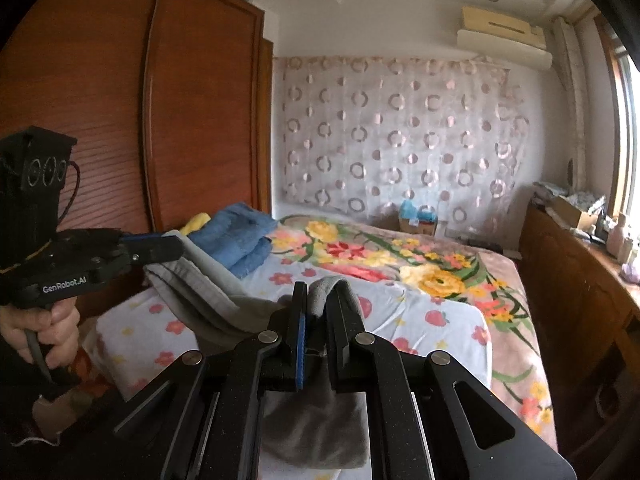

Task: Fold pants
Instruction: 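Lift the held pants leg ends with both tools and carry them toward the waistband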

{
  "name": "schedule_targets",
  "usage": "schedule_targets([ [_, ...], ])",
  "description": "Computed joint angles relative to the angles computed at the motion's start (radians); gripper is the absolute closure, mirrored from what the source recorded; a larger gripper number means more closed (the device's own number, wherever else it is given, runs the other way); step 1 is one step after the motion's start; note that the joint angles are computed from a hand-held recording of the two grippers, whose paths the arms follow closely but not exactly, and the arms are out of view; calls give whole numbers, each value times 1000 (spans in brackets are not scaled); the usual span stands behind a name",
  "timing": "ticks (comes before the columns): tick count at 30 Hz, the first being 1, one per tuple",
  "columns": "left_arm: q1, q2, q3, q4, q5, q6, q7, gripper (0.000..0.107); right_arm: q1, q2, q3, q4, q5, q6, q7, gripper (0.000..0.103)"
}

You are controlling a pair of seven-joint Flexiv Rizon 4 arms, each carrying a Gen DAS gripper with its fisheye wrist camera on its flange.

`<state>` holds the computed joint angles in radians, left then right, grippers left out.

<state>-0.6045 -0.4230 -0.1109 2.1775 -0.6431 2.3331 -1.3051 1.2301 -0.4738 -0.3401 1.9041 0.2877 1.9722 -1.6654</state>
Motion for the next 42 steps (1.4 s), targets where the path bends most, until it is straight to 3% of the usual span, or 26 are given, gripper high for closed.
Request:
schedule_targets([
  [11,128,-54,29,-169,108,-177,-20,104,-189,-144,64,-258,-226,-156,152,98],
  [20,84,-104,145,-384,34,-277,129,104,-329,-264,94,-573,-404,-304,278,98],
  [23,86,-112,153,-374,21,-300,141,104,-413,-292,207,-645,-463,-378,279,98],
  [29,92,-108,139,-288,43,-313,81,104,-450,-295,274,-583,-524,-419,329,98],
  [35,108,-74,101,-178,105,-266,-10,104,-406,-237,240,-421,-590,-380,412,98],
  [42,106,-28,74,-66,151,-201,-70,104,-288,-148,118,-240,-654,-314,544,98],
])
